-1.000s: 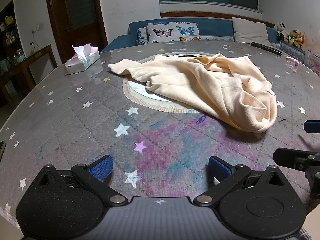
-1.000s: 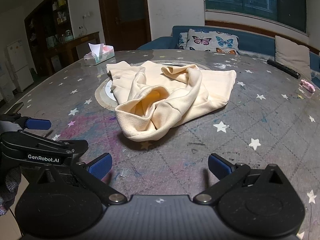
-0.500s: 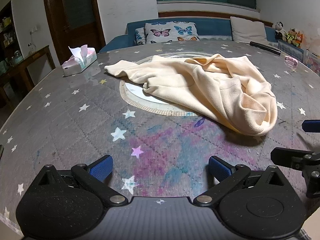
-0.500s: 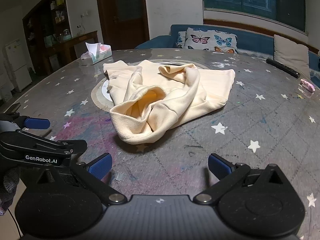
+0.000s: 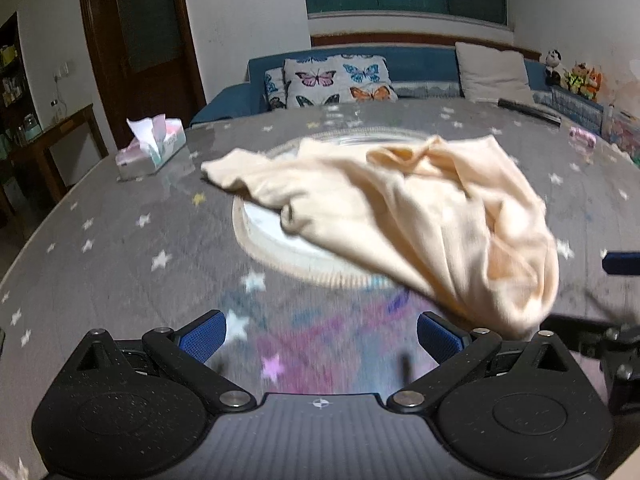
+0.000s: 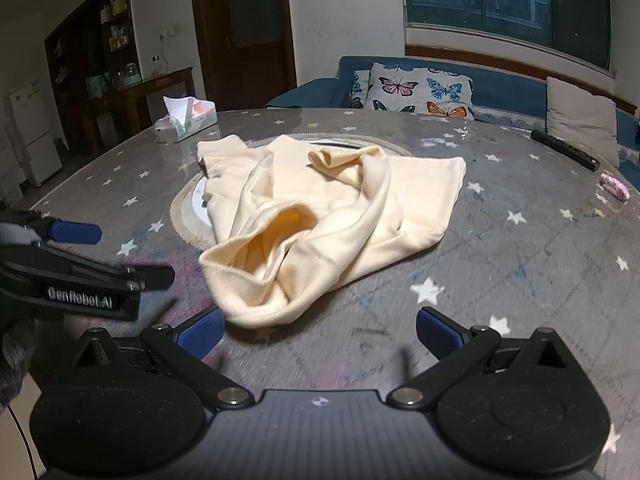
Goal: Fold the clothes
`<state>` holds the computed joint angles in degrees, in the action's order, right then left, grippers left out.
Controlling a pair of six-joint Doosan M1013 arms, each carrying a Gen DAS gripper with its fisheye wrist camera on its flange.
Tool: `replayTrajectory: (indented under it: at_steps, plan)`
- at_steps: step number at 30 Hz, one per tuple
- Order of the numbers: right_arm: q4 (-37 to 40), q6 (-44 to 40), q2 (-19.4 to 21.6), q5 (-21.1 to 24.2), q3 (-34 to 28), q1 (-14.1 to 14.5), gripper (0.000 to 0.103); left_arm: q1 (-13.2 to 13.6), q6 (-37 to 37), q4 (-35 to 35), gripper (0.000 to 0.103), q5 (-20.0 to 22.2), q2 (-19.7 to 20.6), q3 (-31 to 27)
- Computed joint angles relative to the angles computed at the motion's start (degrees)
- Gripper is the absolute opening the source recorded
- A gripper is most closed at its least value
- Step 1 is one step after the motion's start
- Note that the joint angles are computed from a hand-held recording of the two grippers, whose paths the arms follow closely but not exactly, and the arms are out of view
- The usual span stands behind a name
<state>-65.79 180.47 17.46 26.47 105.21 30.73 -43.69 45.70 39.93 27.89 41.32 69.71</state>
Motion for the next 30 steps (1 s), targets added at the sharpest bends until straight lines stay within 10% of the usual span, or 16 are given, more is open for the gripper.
replayTrajectory:
  at_steps: [9,21,30]
  plan:
    - [-0.52,-2.98,-0.05,-0.25,-1.98,-2.76,0.101,0.62,4.03,-3.16,0.102,1.75,4.43,-10.64]
    - [9.87,-16.82,3.68,-2.95,-8.53,-9.03,0.083,2.58,27.53,-28.89,0.08,14.25,15.0,-30.76]
    - [30.38,-38.25,9.25,-4.4,-15.31,-12.1,0.062,4.68,36.69,-41.96,0.014,17.86,16.81,-33.85]
